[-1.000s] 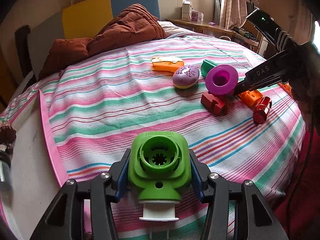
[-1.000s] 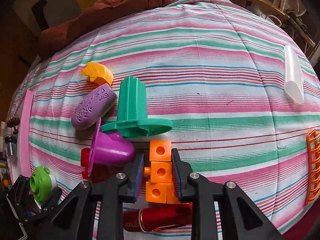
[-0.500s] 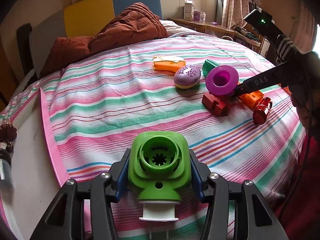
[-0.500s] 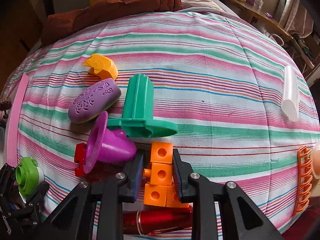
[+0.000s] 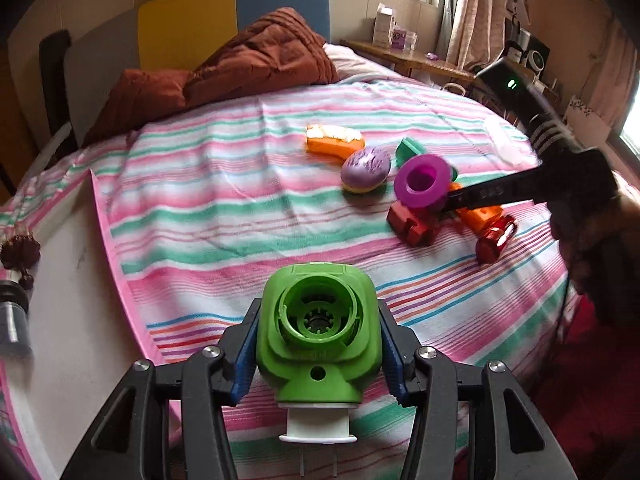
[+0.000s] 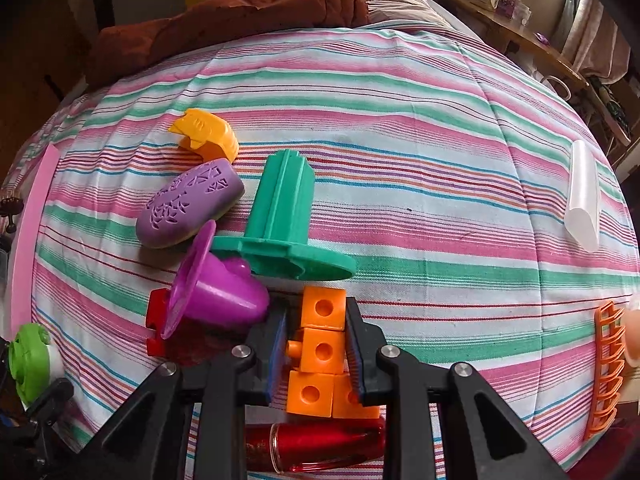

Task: Organize rigid objects
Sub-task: 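Carry the green device toward the tray while the right tool grasps the orange blocks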

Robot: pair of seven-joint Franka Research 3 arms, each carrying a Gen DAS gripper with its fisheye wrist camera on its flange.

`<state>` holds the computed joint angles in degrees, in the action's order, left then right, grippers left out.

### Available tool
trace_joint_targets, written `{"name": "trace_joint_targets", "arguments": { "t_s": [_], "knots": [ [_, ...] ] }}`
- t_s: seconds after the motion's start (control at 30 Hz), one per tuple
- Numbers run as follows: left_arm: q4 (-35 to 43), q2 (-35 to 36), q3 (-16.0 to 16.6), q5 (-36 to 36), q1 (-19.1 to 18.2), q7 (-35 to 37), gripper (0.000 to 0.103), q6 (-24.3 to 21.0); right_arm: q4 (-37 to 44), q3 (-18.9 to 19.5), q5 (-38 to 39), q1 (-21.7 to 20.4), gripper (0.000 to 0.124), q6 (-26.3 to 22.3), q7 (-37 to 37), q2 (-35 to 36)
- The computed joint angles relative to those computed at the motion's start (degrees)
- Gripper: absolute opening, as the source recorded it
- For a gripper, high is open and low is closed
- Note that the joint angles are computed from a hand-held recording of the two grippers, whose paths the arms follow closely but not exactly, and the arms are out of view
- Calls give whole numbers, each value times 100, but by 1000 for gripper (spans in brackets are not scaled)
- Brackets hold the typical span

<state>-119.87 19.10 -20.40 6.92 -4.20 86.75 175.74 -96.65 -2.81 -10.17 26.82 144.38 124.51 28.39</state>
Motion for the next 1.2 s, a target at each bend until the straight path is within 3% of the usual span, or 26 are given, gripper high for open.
{"name": "trace_joint_targets", "arguments": {
  "t_s": [0.07, 0.13, 0.27, 0.37, 0.6, 0.8, 0.93, 1.13, 1.2],
  "knots": [
    [-76, -105, -481, -362, 440, 246, 52, -8, -17, -24, -56, 27, 26, 14, 14, -9],
    [-170, -231, -758, -659, 702, 445, 52, 42, -112, -59, -135, 52, 26, 43, 42, -89],
    [-331, -453, -1124, -1282, 1084, 839, 52, 18, 61, -143, -426, 165, 26, -31, 127, 42],
    [-502, -653, -1114, -1695, 1164, 1057, 52, 53, 91, -130, -441, 145, 26, -33, 130, 75],
    [-811, -1109, -608, -2486, 1049, 1366, 52, 92, 261, -110, -389, 82, 26, -85, 21, 200],
    [-1059, -1299, 521, -2207, 658, 493, 52, -80, 143, -152, -548, 191, 26, -96, 120, 93],
    [-1226, -1327, 987, -1910, 662, -105, 52, -231, 145, -154, -636, 224, 26, -150, 163, 75],
    [-1117, -1161, 1030, -1958, 825, -304, 52, -449, 163, -141, -699, 216, 26, -189, 168, 76],
    [-997, -1037, 1236, -1420, 678, -748, 52, -482, 183, -138, -702, 203, 26, -192, 158, 96]
  ]
}}
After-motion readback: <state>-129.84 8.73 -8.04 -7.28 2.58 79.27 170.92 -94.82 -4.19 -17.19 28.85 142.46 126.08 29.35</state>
